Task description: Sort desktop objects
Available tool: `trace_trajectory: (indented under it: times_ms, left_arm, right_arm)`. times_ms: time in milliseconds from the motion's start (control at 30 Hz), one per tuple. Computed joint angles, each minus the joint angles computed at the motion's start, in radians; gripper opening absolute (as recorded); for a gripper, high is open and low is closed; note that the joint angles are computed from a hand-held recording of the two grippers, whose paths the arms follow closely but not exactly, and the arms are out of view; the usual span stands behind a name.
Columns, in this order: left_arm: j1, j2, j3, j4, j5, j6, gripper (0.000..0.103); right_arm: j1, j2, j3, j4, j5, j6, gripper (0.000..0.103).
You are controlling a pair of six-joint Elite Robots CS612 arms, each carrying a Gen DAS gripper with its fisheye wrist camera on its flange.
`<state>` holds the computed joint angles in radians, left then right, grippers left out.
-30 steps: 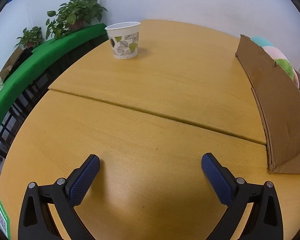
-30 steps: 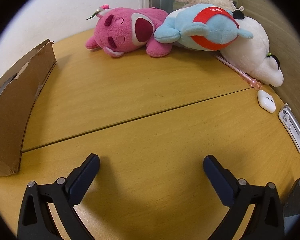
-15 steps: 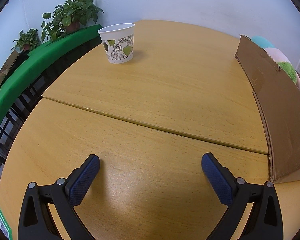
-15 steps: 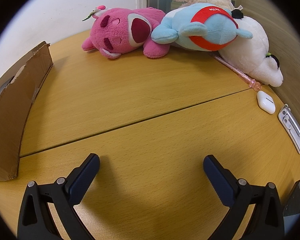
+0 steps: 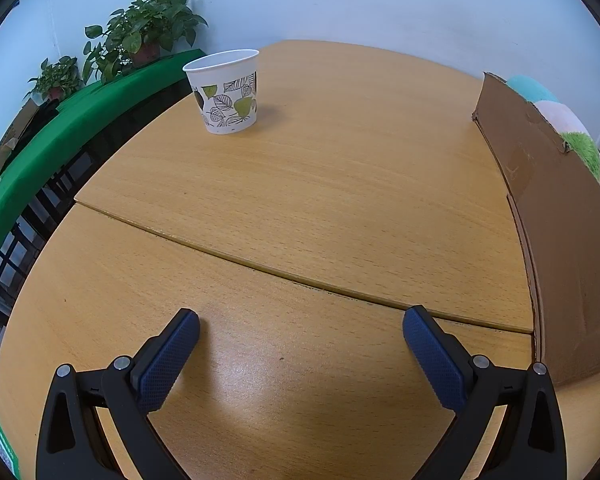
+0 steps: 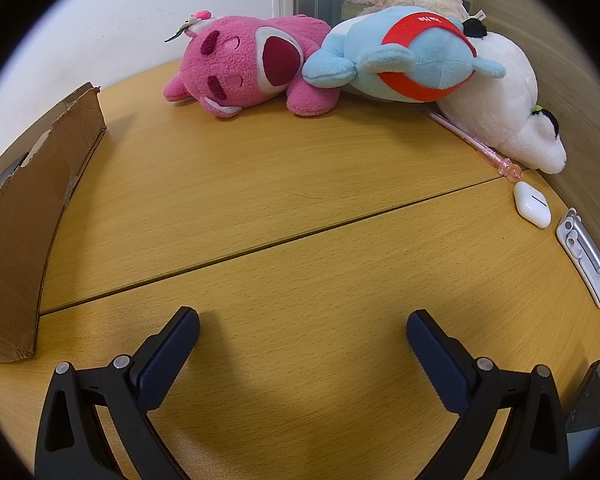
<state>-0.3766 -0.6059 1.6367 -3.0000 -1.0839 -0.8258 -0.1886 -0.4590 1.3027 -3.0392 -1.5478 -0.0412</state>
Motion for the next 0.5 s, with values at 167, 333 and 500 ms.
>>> trace_trajectory:
  times_ms: [167,333,500]
  left_arm:
    - [0.0,0.0,0.0,0.002,0.001,-0.003,0.103]
    - [-0.002,0.001,-0.004,0.005,0.001,-0.004,0.103]
    - [-0.001,0.001,-0.003,0.004,0.001,-0.004,0.103]
  right_arm:
    - [0.0,0.0,0.0,-0.001,0.0,0.0,0.103]
    - [0.0,0.0,-0.001,0.0,0.001,-0.001,0.103]
    - [0.0,0.0,0.0,-0.001,0.001,-0.001,0.103]
